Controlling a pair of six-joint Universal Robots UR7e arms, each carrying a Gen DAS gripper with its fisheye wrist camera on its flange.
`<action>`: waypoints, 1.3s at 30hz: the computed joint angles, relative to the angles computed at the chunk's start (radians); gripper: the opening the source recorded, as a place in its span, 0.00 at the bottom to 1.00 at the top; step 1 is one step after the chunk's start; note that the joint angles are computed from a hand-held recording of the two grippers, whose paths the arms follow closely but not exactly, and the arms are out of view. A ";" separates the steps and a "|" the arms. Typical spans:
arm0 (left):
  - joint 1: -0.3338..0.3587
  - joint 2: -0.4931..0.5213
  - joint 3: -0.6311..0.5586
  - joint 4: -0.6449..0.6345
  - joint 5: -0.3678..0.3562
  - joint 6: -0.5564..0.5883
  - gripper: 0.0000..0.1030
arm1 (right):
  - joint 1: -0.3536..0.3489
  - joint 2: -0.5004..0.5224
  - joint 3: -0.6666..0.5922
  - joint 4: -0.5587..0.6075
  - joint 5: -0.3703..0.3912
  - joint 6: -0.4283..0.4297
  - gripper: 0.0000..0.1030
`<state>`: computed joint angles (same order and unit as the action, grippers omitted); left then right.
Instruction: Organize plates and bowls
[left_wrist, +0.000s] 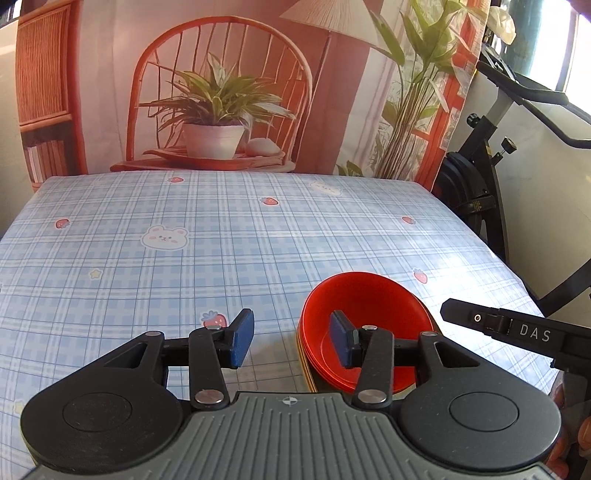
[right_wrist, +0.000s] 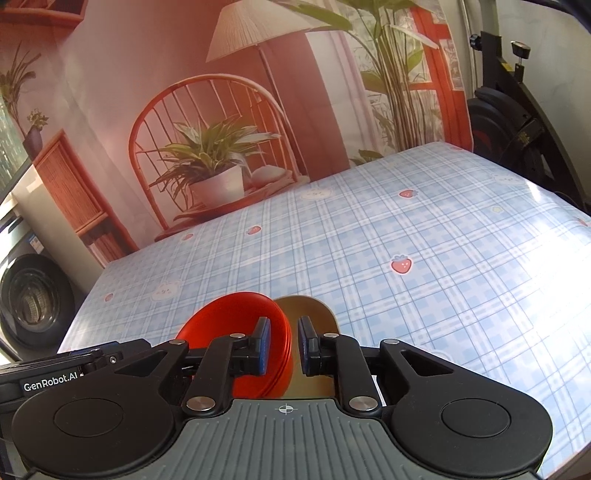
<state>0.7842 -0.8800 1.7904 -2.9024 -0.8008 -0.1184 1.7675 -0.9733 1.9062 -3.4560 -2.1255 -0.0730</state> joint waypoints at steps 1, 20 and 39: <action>-0.009 -0.006 0.009 -0.013 0.014 0.008 0.49 | 0.005 -0.003 0.002 -0.007 -0.007 -0.005 0.16; -0.234 -0.123 0.199 -0.210 0.430 0.132 0.83 | 0.158 -0.095 0.073 -0.123 -0.104 -0.182 0.70; -0.357 -0.357 0.294 -0.057 0.346 -0.065 0.88 | 0.378 -0.117 0.052 -0.141 -0.341 -0.264 1.00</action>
<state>0.4271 -1.2372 2.0842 -2.9595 -0.4551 -0.1830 2.1453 -1.0907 1.9583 -3.5970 -2.4665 -0.3368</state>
